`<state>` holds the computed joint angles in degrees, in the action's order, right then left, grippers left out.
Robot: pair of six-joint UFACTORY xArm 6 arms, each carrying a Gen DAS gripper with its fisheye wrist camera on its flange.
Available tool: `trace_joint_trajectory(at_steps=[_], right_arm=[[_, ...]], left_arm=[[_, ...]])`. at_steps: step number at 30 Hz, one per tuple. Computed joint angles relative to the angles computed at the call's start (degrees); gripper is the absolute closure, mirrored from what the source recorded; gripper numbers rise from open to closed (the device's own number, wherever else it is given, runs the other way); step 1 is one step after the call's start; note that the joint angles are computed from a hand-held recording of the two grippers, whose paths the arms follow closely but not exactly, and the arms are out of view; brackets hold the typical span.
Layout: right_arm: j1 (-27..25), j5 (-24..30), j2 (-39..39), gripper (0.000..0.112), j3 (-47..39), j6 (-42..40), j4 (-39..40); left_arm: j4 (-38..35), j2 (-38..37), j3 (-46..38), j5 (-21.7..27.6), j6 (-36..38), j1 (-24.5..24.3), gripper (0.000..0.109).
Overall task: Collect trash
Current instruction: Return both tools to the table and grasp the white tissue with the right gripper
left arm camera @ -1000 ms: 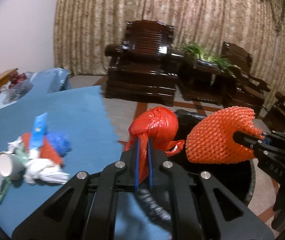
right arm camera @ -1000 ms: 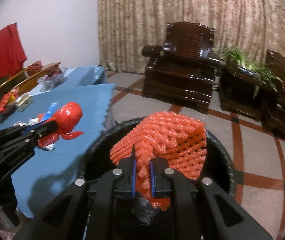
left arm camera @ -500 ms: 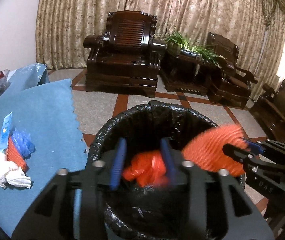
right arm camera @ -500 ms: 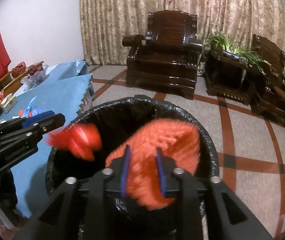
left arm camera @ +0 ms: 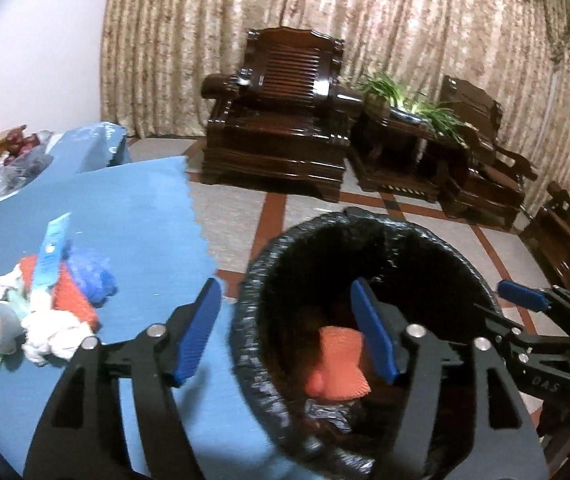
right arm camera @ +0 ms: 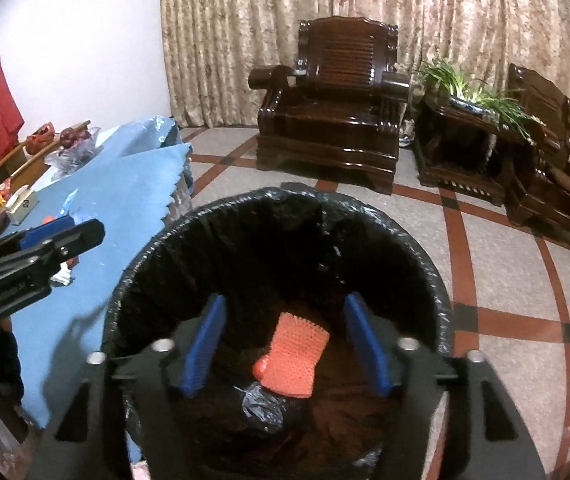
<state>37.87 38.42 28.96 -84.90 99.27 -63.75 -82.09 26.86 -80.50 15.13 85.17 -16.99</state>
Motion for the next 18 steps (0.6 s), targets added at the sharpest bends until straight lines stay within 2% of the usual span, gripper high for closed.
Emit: trace_joint_trajectory(at_steps=[2,5,12,18], right_arm=[[0.44,0.52,1.02,0.025,-1.66,0.04,-0.46],[1.04,0.8,3.07,0.015,-4.94,-0.46,-1.06],[1.72,-1.69,9.5,0.015,-14.81,-3.2,-0.13],[3.48,-2.0,20.14,0.015,-31.71,-11.96,3.9]], left_arm=[[-2.77,-0.68,0.53,-1.19,2.6,0.73,0.027],[-6.55,-2.1,1.41,-2.68,6.25,2.79,0.021],[-10.78,-3.83,2.38,-6.84,10.0,8.42,0.019],[-11.43,-4.11,2.52,-9.88,9.97,13.68,0.019]])
